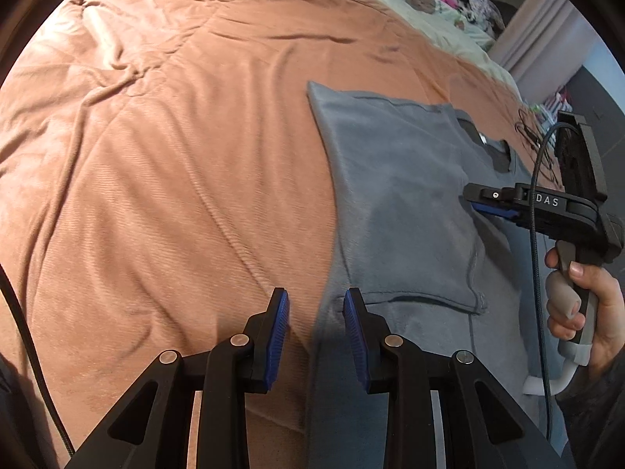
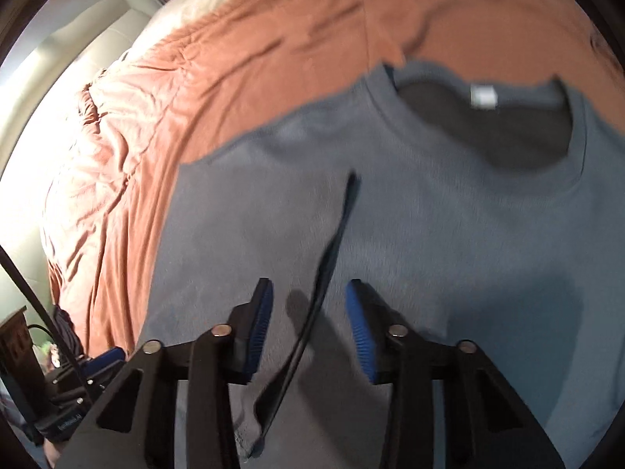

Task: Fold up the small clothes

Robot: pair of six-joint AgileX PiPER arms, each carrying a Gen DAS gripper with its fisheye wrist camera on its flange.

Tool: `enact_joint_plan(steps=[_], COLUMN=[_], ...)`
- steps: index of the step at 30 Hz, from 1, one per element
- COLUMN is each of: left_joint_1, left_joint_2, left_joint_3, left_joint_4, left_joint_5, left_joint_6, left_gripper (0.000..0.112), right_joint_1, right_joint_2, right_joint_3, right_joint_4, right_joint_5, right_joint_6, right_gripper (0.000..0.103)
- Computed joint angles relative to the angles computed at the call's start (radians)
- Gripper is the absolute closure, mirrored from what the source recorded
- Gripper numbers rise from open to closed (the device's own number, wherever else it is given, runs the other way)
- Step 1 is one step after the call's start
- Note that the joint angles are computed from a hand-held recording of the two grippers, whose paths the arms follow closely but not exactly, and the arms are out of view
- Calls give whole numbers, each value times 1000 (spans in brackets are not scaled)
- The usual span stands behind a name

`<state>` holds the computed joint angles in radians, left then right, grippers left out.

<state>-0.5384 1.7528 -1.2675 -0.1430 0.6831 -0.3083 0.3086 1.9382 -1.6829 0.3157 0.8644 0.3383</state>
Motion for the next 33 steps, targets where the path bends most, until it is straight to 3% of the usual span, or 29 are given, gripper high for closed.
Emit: enact_joint_plan(steps=[5, 8, 11, 14, 20, 25, 28, 32, 33], left_joint_1=[-35, -61, -84, -110, -100, -119, -126, -127, -127], left_joint_2=[41, 60, 69, 75, 53, 5, -25, -71, -88], left_joint_3=[-31, -41, -56, -71, -48, -26, -7, 28, 43], left_joint_4=[79, 142, 212, 296, 299, 321, 331, 344, 349], left_joint_5=[19, 27, 54, 97, 107, 131, 144, 161, 162], left_joint_6=[-42, -81, -118, -172, -177, -189, -215, -251, -260], left_gripper=[80, 80, 83, 98, 95, 93, 93, 93, 93], right_joint_1=[-32, -46, -51, -48, -18, -3, 12, 39, 48], right_joint_2=[21, 13, 27, -6, -31, -96, -127, -156, -164], right_joint_3=[-2, 23, -17, 15, 29, 66, 94, 146, 162], right_joint_4=[127, 179, 128, 99, 34, 57, 89, 102, 100], right_joint_5=[-11, -2, 41, 29, 51, 57, 44, 2, -18], right_joint_6=[-69, -127, -105, -70, 13, -26, -60, -78, -78], right_gripper=[72, 87, 101, 103, 102, 101, 97, 61, 61])
